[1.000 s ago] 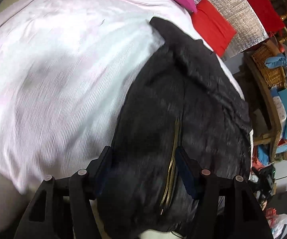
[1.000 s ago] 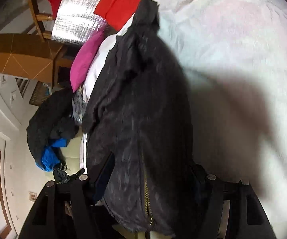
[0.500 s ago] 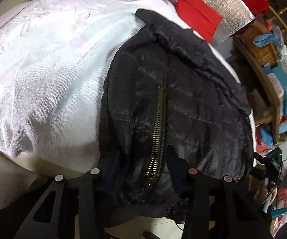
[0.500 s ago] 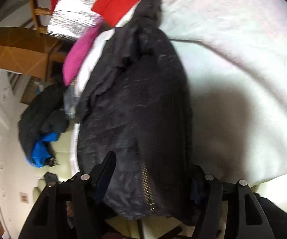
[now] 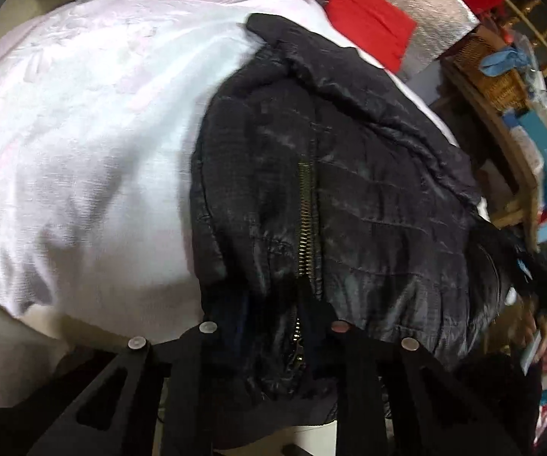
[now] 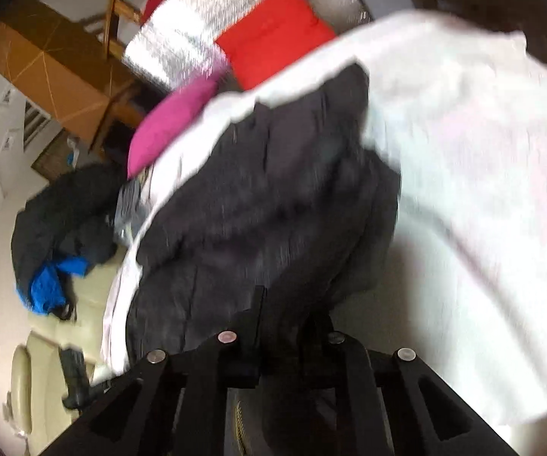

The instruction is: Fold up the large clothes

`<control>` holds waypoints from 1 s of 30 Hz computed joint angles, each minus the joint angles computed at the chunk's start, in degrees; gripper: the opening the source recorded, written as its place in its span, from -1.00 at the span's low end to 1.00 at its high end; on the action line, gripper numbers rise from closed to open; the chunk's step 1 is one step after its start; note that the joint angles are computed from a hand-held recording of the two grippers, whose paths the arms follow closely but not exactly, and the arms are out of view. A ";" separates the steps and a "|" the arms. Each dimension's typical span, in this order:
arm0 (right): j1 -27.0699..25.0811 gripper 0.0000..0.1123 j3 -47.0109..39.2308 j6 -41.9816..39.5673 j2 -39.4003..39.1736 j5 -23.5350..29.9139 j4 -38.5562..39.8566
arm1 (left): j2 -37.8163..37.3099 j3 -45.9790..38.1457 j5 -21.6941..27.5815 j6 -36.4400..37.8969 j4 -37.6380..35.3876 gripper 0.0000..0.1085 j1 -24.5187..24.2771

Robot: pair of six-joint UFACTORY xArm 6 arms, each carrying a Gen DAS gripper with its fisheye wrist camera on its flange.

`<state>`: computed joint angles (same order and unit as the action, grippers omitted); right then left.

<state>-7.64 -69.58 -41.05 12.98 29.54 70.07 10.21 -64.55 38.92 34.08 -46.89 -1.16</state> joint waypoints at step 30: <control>-1.50 -0.06 14.50 6.05 -6.50 9.07 -18.99 | -2.29 3.34 4.28 1.74 0.68 0.01 0.45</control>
<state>-9.14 -55.08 -35.00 6.49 38.61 51.08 7.91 -61.21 43.20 35.82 -46.21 -0.71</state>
